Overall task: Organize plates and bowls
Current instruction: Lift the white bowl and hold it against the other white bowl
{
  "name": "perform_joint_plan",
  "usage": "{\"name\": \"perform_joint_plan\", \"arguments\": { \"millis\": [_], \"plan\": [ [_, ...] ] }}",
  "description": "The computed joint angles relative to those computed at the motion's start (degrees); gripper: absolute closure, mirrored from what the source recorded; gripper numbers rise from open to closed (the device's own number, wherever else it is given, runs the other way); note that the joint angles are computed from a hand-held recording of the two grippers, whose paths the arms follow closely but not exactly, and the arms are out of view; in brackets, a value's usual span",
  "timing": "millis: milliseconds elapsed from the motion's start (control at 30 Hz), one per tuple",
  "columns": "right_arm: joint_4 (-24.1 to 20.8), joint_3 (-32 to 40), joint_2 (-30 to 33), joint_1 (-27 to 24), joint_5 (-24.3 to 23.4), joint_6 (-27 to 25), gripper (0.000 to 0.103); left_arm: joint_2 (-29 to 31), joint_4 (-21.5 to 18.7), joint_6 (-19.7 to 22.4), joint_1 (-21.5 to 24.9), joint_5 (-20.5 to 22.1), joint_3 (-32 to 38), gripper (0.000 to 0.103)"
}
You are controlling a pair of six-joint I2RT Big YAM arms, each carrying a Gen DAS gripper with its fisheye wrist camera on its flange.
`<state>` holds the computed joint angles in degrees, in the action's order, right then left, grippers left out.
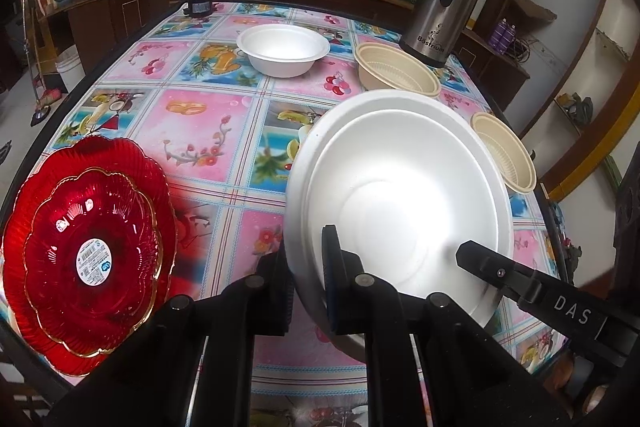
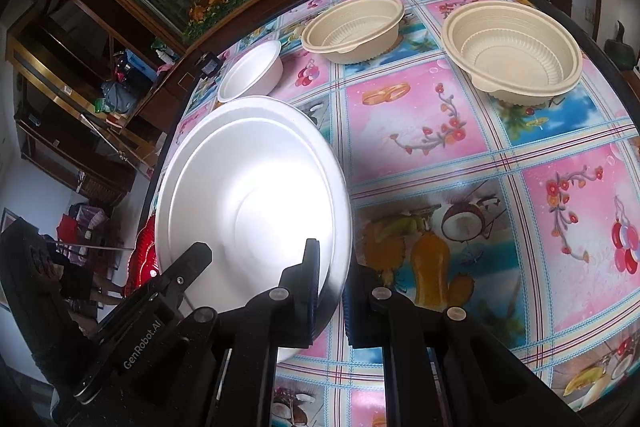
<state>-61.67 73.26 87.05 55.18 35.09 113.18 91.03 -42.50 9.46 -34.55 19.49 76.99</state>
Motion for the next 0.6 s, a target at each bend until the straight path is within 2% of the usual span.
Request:
{"name": "perform_joint_plan", "arguments": {
  "millis": [600],
  "plan": [
    [-0.94, 2.36, 1.05, 0.46, 1.0, -1.45, 0.093, -1.72, 0.98, -0.14, 1.23, 0.26, -1.09, 0.093]
  ]
}}
